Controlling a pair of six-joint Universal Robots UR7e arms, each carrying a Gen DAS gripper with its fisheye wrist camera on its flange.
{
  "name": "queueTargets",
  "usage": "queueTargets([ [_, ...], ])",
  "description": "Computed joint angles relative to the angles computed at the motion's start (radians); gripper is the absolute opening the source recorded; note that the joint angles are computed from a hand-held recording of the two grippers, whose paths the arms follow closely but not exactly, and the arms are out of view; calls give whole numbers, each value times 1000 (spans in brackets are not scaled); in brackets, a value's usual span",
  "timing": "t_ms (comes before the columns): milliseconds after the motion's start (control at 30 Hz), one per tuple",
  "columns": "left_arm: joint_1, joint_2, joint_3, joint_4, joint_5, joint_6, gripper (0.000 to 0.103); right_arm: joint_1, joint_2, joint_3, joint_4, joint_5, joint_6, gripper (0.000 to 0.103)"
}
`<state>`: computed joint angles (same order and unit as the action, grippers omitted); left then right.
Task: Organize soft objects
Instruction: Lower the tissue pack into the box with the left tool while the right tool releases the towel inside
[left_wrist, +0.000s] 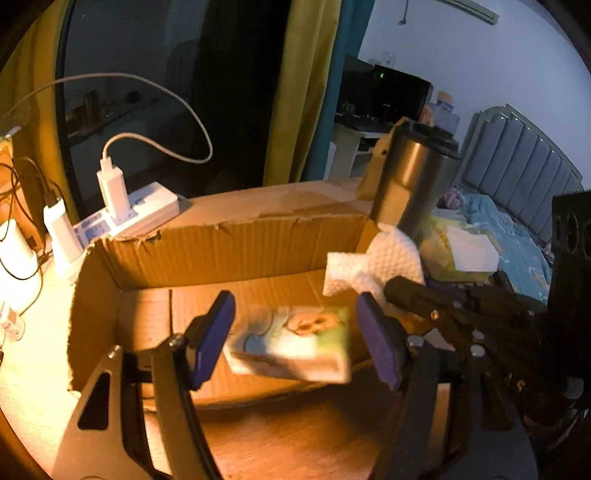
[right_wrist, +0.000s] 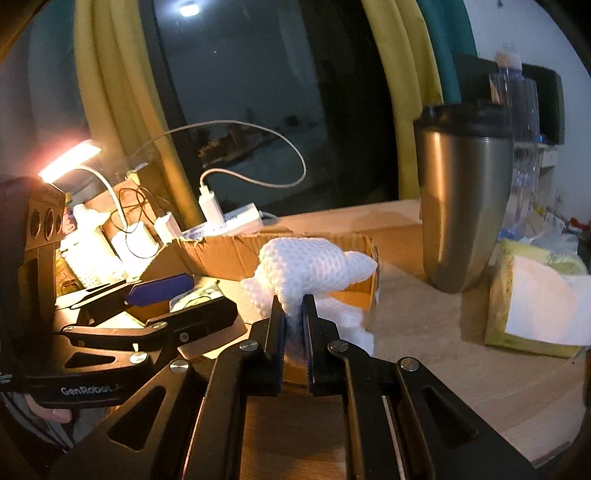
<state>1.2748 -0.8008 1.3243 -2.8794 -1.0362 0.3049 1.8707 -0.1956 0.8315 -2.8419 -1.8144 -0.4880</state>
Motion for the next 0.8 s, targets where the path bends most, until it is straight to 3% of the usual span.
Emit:
queueTargets([
  [200, 13, 10, -36, 92, -9, -50, 70, -2, 22, -36, 36, -21, 20, 15],
  [267, 12, 6, -31, 88, -6, -53, 70, -1, 21, -34, 32, -23, 23, 22],
  [400, 9, -12, -10, 69, -14, -45, 81, -1, 15, -21, 12, -39, 26, 32],
  [567, -1, -42, 28, 29, -2, -38, 82, 9, -1, 6, -30, -55, 25, 47],
  [800, -18, -108, 110, -37, 10, -28, 85, 32, -46, 88, -111, -90, 29, 49],
])
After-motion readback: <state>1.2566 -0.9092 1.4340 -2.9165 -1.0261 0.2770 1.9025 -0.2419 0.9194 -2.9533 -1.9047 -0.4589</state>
